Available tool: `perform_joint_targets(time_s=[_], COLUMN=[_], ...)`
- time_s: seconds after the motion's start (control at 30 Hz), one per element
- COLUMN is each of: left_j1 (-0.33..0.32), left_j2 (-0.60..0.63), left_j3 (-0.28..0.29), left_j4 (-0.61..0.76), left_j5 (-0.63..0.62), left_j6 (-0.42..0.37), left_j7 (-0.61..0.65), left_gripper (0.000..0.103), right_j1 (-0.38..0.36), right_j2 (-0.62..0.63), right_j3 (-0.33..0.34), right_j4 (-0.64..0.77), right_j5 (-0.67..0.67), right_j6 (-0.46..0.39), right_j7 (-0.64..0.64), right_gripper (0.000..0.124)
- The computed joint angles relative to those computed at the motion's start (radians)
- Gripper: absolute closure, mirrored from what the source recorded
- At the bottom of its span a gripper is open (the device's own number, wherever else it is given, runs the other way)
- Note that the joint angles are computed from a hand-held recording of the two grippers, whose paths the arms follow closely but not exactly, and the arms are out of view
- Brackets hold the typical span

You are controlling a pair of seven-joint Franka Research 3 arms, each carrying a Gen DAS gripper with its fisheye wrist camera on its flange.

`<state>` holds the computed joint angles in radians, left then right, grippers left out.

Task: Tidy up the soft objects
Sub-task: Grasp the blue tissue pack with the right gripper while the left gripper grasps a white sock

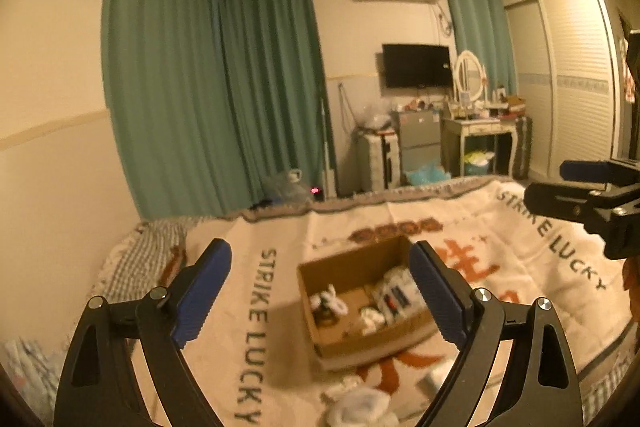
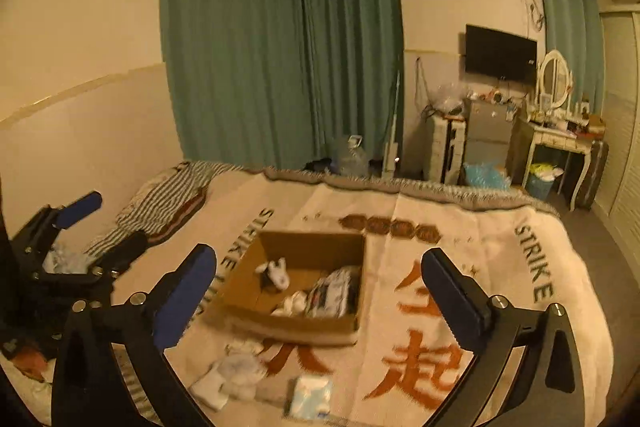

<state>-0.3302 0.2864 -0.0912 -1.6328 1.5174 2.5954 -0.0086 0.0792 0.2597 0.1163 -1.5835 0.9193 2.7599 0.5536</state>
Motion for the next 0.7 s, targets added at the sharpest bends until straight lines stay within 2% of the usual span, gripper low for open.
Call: perform_joint_targets(time_s=[0.17, 0.37, 0.57, 0.7], left_j1=[0.006, 0.003, 0.003, 0.003], left_j2=[0.002, 0.069, 0.156, 0.219], left_j3=[-0.006, -0.001, 0.013, 0.026], left_j4=[-0.063, -0.089, -0.092, -0.07], left_j5=[-0.016, -0.103, -0.249, -0.361], left_j6=[0.034, 0.038, 0.077, 0.115], left_j7=[-0.039, -0.005, 0.054, 0.155], left_gripper=[0.011, 0.011, 0.012, 0.013], right_j1=[0.014, 0.027, 0.042, 0.052], right_j2=[-0.051, -0.009, 0.097, 0.172], right_j3=[0.003, -0.005, -0.012, -0.023], right_j4=[-0.125, -0.184, -0.191, -0.172], right_j5=[0.035, 0.029, -0.112, -0.231], right_j6=[0.066, 0.074, 0.094, 0.051], right_j7=[-0.061, -0.068, 0.041, 0.139], right_gripper=[0.021, 0.021, 0.022, 0.035])
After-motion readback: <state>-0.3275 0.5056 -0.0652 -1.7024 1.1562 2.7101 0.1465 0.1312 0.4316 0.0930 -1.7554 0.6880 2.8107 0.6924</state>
